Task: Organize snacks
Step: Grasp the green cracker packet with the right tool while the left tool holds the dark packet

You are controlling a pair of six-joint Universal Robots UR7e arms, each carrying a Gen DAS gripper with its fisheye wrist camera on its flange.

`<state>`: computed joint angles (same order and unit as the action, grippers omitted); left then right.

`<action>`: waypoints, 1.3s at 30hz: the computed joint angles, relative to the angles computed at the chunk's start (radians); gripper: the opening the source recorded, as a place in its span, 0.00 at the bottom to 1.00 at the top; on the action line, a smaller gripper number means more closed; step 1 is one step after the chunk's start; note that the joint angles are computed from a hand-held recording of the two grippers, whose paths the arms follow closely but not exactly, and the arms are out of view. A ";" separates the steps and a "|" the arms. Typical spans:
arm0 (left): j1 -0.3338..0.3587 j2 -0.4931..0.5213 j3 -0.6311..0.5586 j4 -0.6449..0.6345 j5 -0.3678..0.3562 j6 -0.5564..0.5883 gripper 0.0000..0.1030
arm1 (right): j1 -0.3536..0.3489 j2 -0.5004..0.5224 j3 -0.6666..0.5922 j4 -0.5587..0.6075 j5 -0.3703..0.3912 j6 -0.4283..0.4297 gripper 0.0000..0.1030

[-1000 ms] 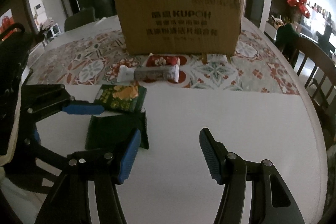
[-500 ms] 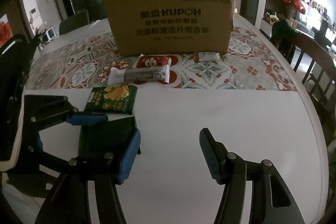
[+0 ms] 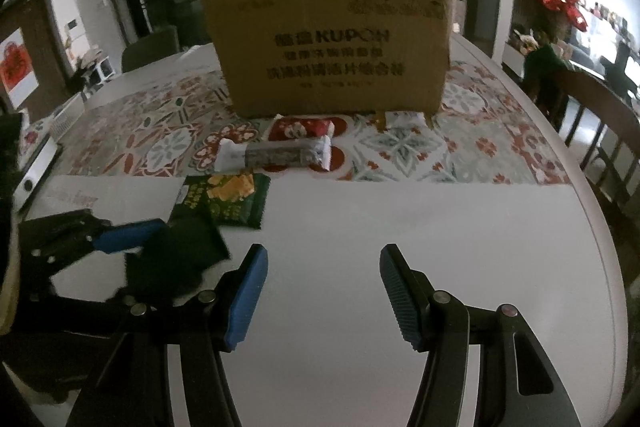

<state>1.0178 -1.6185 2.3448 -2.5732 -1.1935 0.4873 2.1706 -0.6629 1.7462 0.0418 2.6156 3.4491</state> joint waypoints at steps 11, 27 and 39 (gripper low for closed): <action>-0.040 -0.065 0.034 -0.038 0.220 -0.343 0.48 | -0.075 0.030 -0.151 0.188 -0.299 -0.391 0.58; -0.055 -0.055 0.019 -0.004 0.281 -0.690 0.48 | -0.114 0.310 -0.687 0.812 -0.370 -0.776 0.58; -0.042 -0.010 -0.004 -0.040 0.289 -0.715 0.48 | -0.145 0.419 -0.864 1.002 -0.404 -0.795 0.57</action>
